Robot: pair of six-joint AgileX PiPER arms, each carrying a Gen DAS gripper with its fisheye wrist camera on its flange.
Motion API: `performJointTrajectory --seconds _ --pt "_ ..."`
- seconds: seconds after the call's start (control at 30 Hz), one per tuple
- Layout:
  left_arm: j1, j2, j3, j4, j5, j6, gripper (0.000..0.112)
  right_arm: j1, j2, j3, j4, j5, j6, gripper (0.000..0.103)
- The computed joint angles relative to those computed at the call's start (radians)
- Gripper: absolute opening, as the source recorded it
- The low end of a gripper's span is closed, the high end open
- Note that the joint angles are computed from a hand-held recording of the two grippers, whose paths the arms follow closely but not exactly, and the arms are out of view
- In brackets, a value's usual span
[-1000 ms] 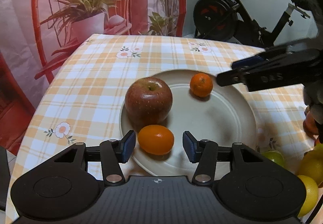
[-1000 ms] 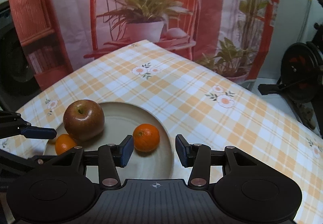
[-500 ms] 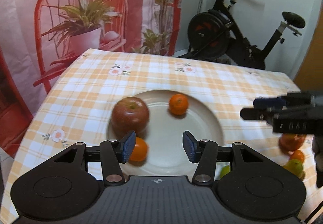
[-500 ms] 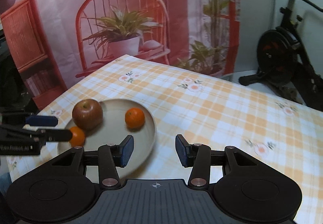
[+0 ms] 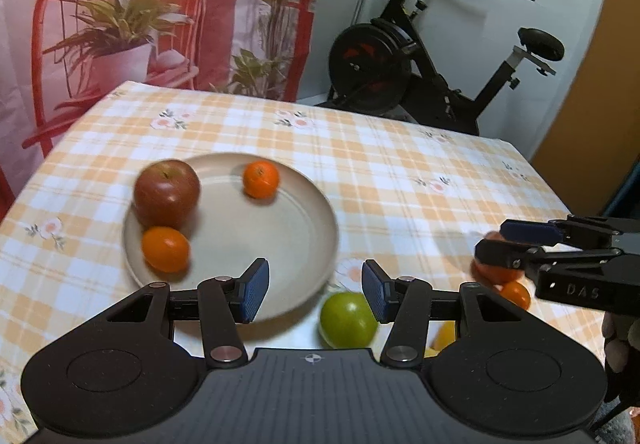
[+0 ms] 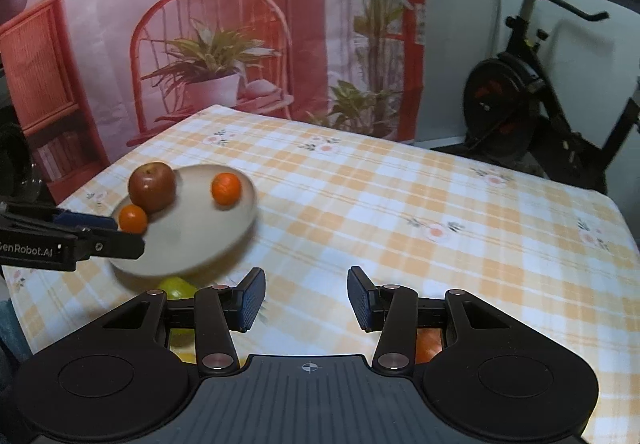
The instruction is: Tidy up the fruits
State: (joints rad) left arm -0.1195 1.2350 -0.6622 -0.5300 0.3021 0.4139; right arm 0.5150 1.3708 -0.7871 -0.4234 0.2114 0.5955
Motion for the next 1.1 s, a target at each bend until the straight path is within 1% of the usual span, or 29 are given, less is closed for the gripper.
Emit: performJointTrajectory --seconds 0.1,0.2,0.3,0.47,0.57,0.73,0.9,1.1 --pt "-0.044 -0.004 0.018 0.078 -0.021 -0.086 0.054 -0.029 -0.043 0.049 -0.033 -0.002 0.032 0.042" --pt "-0.069 -0.002 0.023 0.125 -0.029 -0.128 0.054 -0.049 -0.079 0.098 -0.091 -0.007 0.094 0.042" --pt "-0.086 -0.003 0.024 0.168 -0.034 -0.169 0.054 -0.075 -0.106 0.143 -0.051 -0.034 0.068 0.042" --pt "-0.115 -0.005 0.025 0.259 -0.036 -0.266 0.054 -0.085 -0.132 0.181 -0.056 -0.052 0.074 0.042" --pt "-0.129 -0.015 0.030 0.293 -0.030 -0.303 0.054 -0.091 -0.141 0.192 0.011 -0.066 0.011 0.042" --pt "-0.139 -0.020 0.029 0.277 -0.013 -0.289 0.054 -0.078 -0.148 0.202 0.082 -0.077 -0.060 0.042" --pt "-0.138 -0.037 0.037 0.206 0.017 -0.225 0.054 -0.055 -0.153 0.214 0.030 -0.085 0.006 0.042" --pt "-0.131 -0.055 0.047 0.186 0.033 -0.210 0.054 -0.018 -0.172 0.227 -0.056 -0.071 0.108 0.042"
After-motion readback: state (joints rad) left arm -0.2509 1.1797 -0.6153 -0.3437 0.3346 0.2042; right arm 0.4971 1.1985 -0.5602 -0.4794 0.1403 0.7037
